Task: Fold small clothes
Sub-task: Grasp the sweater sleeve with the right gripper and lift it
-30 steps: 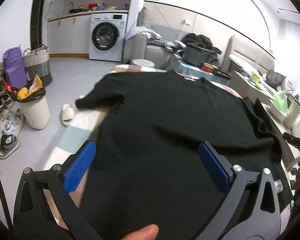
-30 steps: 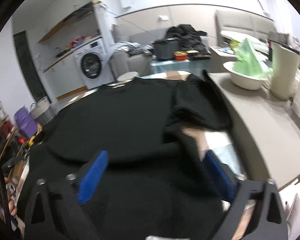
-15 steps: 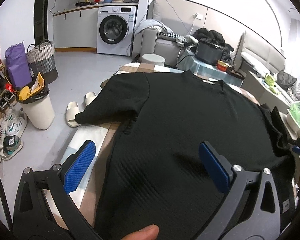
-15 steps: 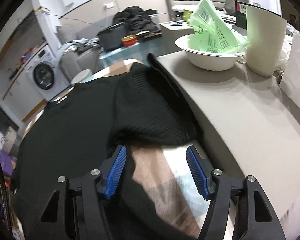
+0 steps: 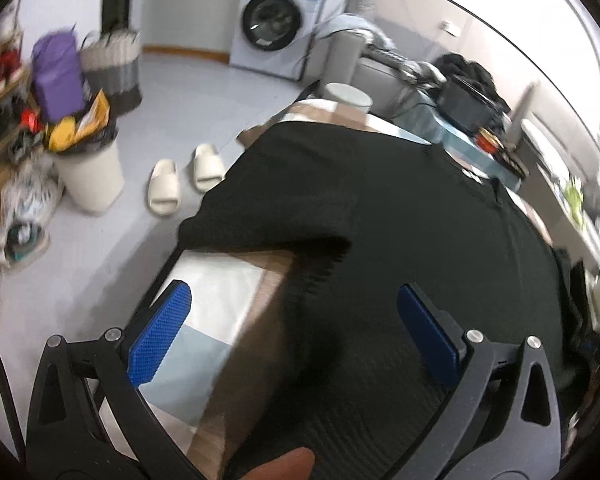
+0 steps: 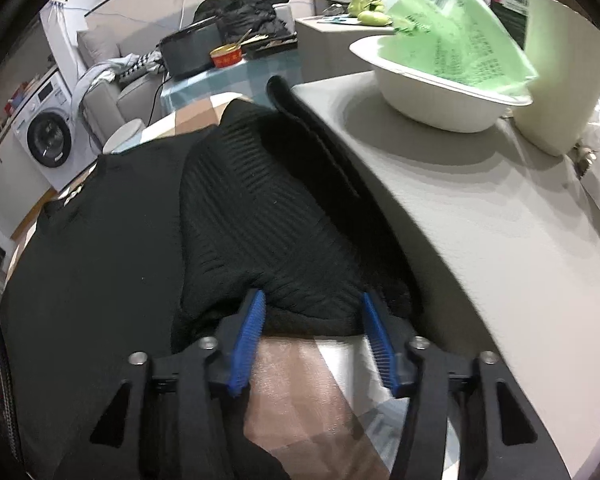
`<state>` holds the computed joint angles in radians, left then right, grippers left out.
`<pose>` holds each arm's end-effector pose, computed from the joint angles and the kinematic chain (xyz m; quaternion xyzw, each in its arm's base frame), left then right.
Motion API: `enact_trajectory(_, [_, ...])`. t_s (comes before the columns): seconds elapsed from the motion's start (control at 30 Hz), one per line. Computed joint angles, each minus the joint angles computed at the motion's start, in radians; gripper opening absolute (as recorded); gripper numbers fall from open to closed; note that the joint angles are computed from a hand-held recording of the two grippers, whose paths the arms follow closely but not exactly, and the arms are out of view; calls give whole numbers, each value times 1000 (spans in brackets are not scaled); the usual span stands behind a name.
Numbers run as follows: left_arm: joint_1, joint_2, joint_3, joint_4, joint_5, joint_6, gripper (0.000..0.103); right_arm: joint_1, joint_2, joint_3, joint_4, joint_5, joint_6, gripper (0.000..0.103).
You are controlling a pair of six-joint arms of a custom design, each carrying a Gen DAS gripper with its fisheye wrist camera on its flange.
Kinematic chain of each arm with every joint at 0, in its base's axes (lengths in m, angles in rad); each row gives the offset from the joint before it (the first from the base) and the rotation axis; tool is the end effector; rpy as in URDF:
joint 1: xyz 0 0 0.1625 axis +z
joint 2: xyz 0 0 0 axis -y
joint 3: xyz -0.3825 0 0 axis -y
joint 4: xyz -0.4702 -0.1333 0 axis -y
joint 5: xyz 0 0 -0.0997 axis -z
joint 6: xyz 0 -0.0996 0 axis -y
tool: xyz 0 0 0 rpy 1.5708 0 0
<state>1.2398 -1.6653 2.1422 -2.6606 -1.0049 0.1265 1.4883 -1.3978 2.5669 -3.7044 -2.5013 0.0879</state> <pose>0.0103 -0.5445 0.3160 0.1256 0.9107 -0.3153 0.2352 0.0240 -0.3586 0.1545 -0.2747 -0.7712 0.4156 0.3964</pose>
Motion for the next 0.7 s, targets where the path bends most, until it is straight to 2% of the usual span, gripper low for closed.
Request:
enact_trajectory(0.1, [43, 36, -57, 25, -22, -65, 102, 2, -21, 20, -16, 32, 5, 50])
enact_trajectory(0.27, [111, 75, -139, 81, -107, -129, 91, 31, -23, 52, -76, 71, -8, 50])
enact_trajectory(0.43, [187, 140, -234, 122, -184, -221, 87, 52, -13, 64, -107, 99, -16, 51])
enact_trajectory(0.57, [213, 202, -296, 118, -193, -231, 72, 46, -22, 78, -115, 130, -14, 52])
enact_trajectory(0.7, [205, 253, -335, 128, -142, -250, 44, 35, -38, 95, -134, 153, -9, 52])
